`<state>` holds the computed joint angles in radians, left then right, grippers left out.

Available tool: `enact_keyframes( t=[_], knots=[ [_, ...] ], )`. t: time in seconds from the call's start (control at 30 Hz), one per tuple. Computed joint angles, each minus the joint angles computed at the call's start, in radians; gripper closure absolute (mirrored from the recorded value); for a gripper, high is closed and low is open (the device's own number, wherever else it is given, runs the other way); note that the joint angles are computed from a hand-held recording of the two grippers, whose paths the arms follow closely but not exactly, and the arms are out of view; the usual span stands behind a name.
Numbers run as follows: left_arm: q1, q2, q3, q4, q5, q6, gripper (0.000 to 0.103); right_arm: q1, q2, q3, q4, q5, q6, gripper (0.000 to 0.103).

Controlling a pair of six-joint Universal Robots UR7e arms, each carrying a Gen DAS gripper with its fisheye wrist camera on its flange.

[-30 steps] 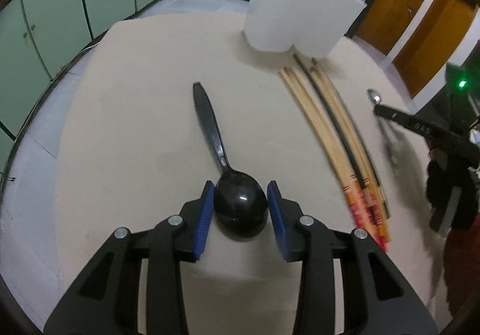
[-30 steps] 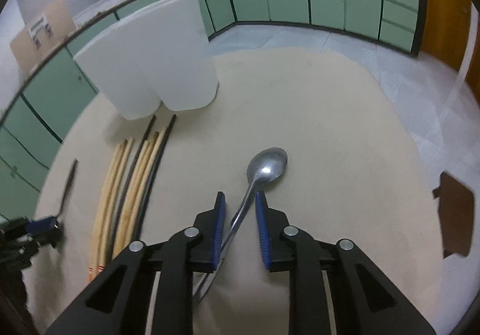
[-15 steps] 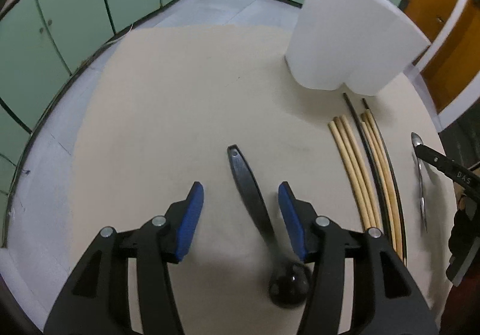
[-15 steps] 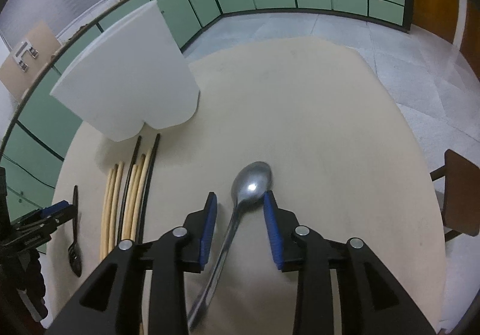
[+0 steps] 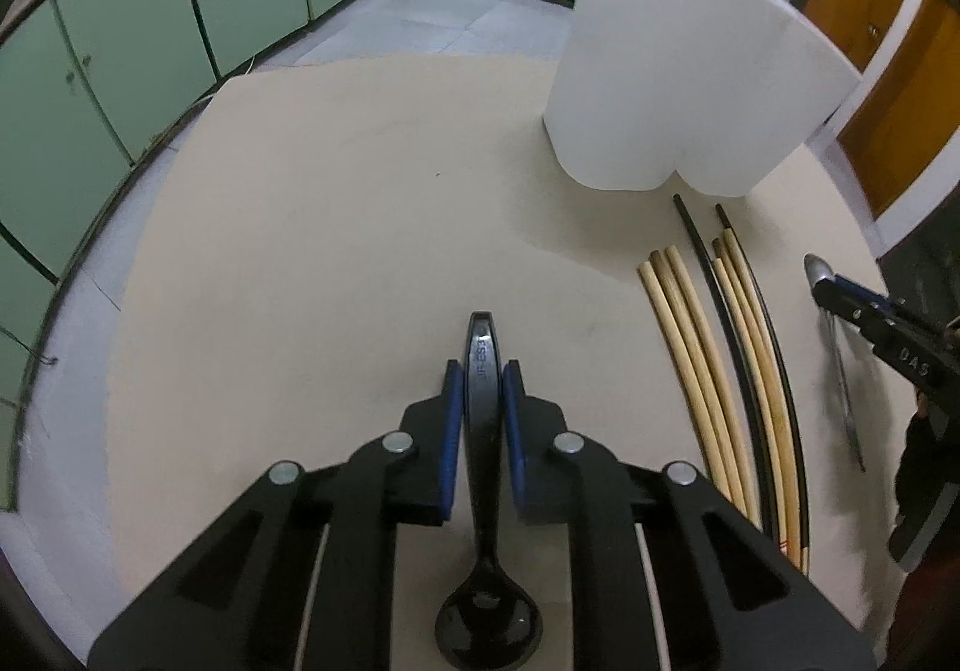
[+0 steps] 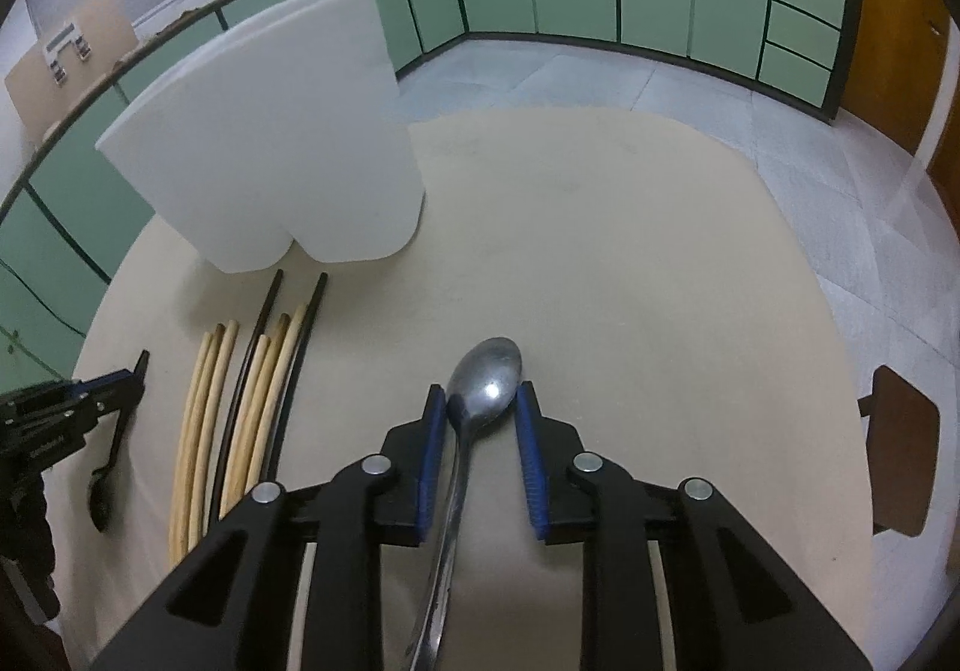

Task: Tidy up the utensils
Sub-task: 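Carry the black spoon and metal spoon into the white caddy with both tools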

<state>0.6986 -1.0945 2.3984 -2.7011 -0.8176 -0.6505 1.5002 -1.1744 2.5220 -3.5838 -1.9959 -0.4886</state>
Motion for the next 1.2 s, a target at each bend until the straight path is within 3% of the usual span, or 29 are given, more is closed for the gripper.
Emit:
enact_keyframes(
  t=[0.2,0.23,0.27,0.3,0.37,0.47,0.67,0.77,0.87,1.1,1.2],
  knots=[
    [0.005,0.010,-0.040,0.073,0.001,-0.020,0.091,0.015,0.013,-0.010,0.006,-0.018,0.016,0.080],
    [0.003,0.010,-0.042,0.079,0.002,-0.022,0.091,0.010,0.009,-0.006,0.005,-0.007,0.021,0.084],
    [0.000,0.006,-0.037,0.074,0.002,-0.023,0.091,0.001,-0.001,-0.001,0.009,0.012,0.026,0.099],
    [0.004,0.007,-0.032,0.047,-0.001,-0.014,0.091,-0.010,-0.015,0.006,0.016,0.036,0.034,0.099],
    [-0.006,0.005,-0.001,-0.034,-0.007,0.005,0.091,-0.035,-0.039,0.027,0.007,0.109,0.022,0.099],
    [-0.039,0.023,0.062,-0.216,-0.007,0.035,0.091,-0.040,-0.039,0.049,-0.039,0.137,-0.028,0.099],
    [-0.141,0.070,0.152,-0.479,0.064,0.083,0.091,-0.089,-0.100,0.090,-0.012,0.271,-0.045,0.099],
    [-0.177,0.101,0.171,-0.585,0.097,0.115,0.091,-0.085,-0.101,0.098,-0.054,0.290,-0.057,0.099],
    [-0.207,0.123,0.192,-0.714,0.125,0.164,0.091,-0.099,-0.130,0.117,-0.080,0.380,-0.075,0.099],
    [-0.254,0.136,0.175,-0.990,0.168,0.366,0.091,-0.036,-0.142,0.085,-0.184,0.482,-0.081,0.099],
    [-0.244,0.147,0.106,-1.100,0.154,0.506,0.091,0.000,-0.131,0.026,-0.196,0.511,-0.062,0.099]
  ],
)
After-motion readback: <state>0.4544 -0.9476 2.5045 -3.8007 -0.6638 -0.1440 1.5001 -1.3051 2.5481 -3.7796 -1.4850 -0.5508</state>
